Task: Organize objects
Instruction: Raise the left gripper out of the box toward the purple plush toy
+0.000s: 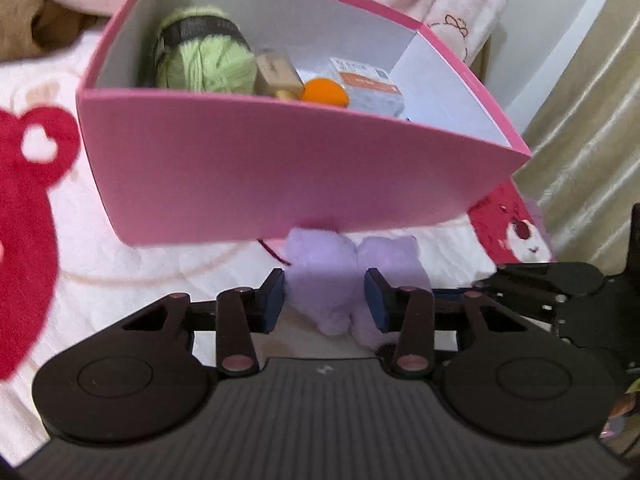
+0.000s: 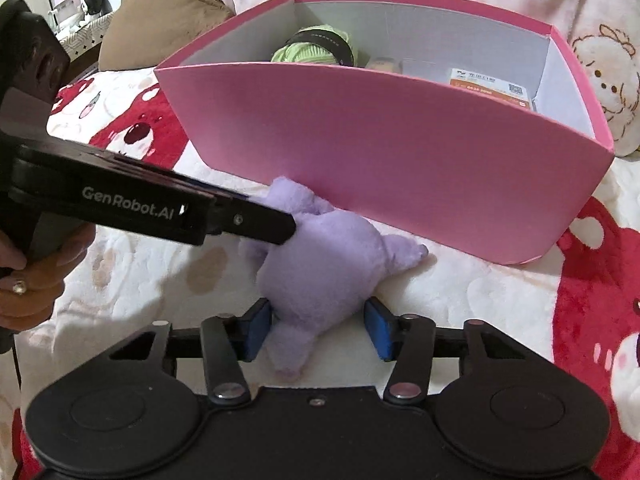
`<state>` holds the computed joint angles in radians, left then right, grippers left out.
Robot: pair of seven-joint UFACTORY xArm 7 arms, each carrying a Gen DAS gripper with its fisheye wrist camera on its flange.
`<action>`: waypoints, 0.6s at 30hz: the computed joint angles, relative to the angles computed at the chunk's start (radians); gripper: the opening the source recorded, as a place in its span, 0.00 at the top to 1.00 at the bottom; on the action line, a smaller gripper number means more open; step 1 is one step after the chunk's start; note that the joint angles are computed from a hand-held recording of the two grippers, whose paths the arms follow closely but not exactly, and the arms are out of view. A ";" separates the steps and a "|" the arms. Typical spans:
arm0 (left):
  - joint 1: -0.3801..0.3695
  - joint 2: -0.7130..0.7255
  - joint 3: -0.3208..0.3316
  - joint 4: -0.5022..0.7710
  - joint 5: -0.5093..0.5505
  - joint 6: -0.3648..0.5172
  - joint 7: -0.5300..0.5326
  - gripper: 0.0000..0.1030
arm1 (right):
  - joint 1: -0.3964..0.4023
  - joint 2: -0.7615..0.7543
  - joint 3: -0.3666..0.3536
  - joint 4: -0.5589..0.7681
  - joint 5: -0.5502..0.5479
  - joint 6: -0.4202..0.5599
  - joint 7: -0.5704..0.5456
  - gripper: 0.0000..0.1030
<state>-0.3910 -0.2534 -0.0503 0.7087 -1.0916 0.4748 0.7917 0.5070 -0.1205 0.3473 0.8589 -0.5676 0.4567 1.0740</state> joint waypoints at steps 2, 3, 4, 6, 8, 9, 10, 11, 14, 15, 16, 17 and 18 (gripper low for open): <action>0.015 0.005 0.017 0.015 0.015 0.083 -0.053 0.61 | 0.003 -0.007 0.001 0.001 0.013 0.016 0.002 0.48; 0.024 0.004 0.023 0.018 0.016 0.122 -0.082 0.63 | 0.006 -0.013 0.000 0.002 0.027 0.025 -0.004 0.48; 0.031 0.000 0.029 0.019 0.005 0.158 -0.107 0.67 | 0.007 -0.019 0.000 0.002 0.036 0.030 -0.006 0.48; 0.038 -0.011 0.028 0.014 -0.025 0.193 -0.124 0.69 | 0.006 -0.047 0.004 -0.009 0.046 0.044 -0.010 0.48; 0.039 -0.030 0.012 0.000 -0.027 0.185 -0.126 0.70 | 0.009 -0.073 0.001 -0.020 0.077 0.043 -0.052 0.48; 0.038 -0.036 0.006 -0.004 -0.024 0.181 -0.127 0.70 | 0.004 -0.088 0.004 -0.028 0.080 0.046 -0.058 0.48; 0.036 -0.038 0.003 -0.004 -0.020 0.181 -0.130 0.70 | -0.002 -0.099 0.005 -0.034 0.088 0.050 -0.065 0.46; 0.036 -0.038 0.001 -0.004 -0.013 0.177 -0.134 0.70 | -0.006 -0.099 0.003 -0.034 0.106 0.052 -0.080 0.42; 0.038 -0.052 -0.004 -0.006 0.027 0.155 -0.159 0.70 | -0.021 -0.110 -0.001 -0.050 0.158 0.040 -0.068 0.35; 0.038 -0.060 -0.002 -0.007 0.043 0.154 -0.166 0.70 | -0.019 -0.113 -0.009 -0.060 0.191 0.020 -0.075 0.35; 0.037 -0.071 0.002 -0.012 0.050 0.151 -0.165 0.69 | -0.017 -0.113 -0.016 -0.068 0.225 0.002 -0.086 0.33; 0.035 -0.077 0.009 -0.013 0.054 0.149 -0.159 0.66 | -0.015 -0.113 -0.020 -0.075 0.253 -0.014 -0.095 0.32; 0.031 -0.083 0.016 -0.018 0.048 0.138 -0.136 0.64 | -0.014 -0.114 -0.019 -0.083 0.274 -0.031 -0.099 0.31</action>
<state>-0.3603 -0.3365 -0.0340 0.6907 -1.0438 0.6133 0.6558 0.4926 -0.2347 0.3281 0.7760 -0.2939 0.4262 0.9751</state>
